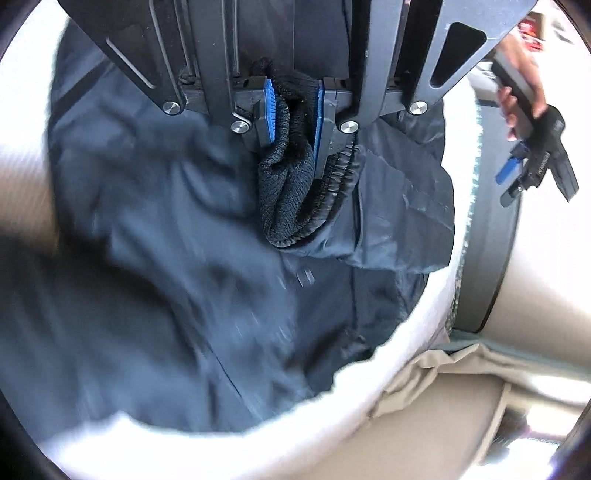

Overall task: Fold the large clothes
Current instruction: 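Fold the held sleeve across the jacket body toward the left tool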

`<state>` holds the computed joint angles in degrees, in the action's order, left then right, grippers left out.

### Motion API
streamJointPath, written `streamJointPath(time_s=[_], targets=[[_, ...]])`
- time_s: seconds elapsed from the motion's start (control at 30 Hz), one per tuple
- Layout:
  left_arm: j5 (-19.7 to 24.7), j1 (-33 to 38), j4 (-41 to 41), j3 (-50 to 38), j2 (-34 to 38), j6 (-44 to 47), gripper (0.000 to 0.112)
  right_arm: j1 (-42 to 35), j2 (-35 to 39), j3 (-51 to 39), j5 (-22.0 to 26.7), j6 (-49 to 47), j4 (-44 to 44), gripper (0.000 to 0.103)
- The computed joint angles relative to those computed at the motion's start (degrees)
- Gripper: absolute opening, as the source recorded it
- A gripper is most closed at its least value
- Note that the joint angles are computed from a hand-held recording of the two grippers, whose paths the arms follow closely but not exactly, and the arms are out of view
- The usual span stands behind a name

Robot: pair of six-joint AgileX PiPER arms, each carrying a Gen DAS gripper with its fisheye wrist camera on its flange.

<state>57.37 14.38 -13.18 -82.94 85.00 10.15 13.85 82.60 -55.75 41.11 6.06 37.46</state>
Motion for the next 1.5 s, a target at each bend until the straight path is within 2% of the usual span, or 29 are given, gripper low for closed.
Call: streamJointPath(time_s=[0.17,0.27,0.4,0.67,0.73,0.83,0.93,1.03,1.1,1.17,1.2,1.3,1.4,1.5], targets=[[-0.4,0.1,-0.1,-0.1,0.3,-1.0,0.102,4.9,2.1,-14.6,0.0,11.7,-22.3,0.010],[-1.4,-1.1,2.3,0.4,0.5,-2.3,0.102,6.6,5.1,-21.1,-0.4,12.9,-29.4,0.010],[-3.2,-3.3,6.4,1.6,1.0,-3.7,0.102,6.2,8.6,-22.4,-3.5,12.1,-30.9,0.010],[-4.7,-7.4,11.9,1.4,5.9,-6.9,0.102,3.1,16.4,-19.3,-3.9,13.3,-26.8,0.012],[-5.0,-8.0,12.9,1.1,7.1,-7.6,0.102,2.5,17.7,-19.3,-2.7,14.3,-26.7,0.019],[-4.5,-8.2,12.6,0.4,8.7,-7.9,0.102,1.5,17.0,-19.0,-1.0,18.3,-28.6,0.047],[-4.0,-7.1,7.9,0.2,8.5,-4.9,0.102,-0.2,14.3,-18.7,0.3,16.5,-27.0,0.049],[-5.3,-7.6,6.0,0.8,7.4,-2.8,0.100,1.8,10.8,-18.7,0.3,20.2,-34.3,0.049],[-5.7,-8.3,4.9,1.1,6.9,-1.3,0.097,4.3,9.1,-19.0,0.6,23.6,-40.0,0.046],[-4.9,-9.0,2.9,0.7,7.6,0.4,0.092,7.0,8.2,-19.1,0.4,24.3,-43.8,0.015],[-4.1,-9.2,2.0,0.3,8.3,1.0,0.091,8.1,8.5,-19.4,0.6,23.6,-44.3,0.010],[-3.7,-10.2,3.2,-0.2,10.5,-0.2,0.081,10.4,10.6,-19.5,-0.2,23.0,-45.2,0.007],[-3.5,-12.1,10.8,-0.7,13.2,-6.5,0.074,11.3,14.0,-19.4,-0.5,23.8,-46.1,0.007],[-4.7,-13.0,14.4,0.1,14.7,-8.6,0.074,11.9,16.8,-18.8,-1.1,26.3,-48.7,0.007]])
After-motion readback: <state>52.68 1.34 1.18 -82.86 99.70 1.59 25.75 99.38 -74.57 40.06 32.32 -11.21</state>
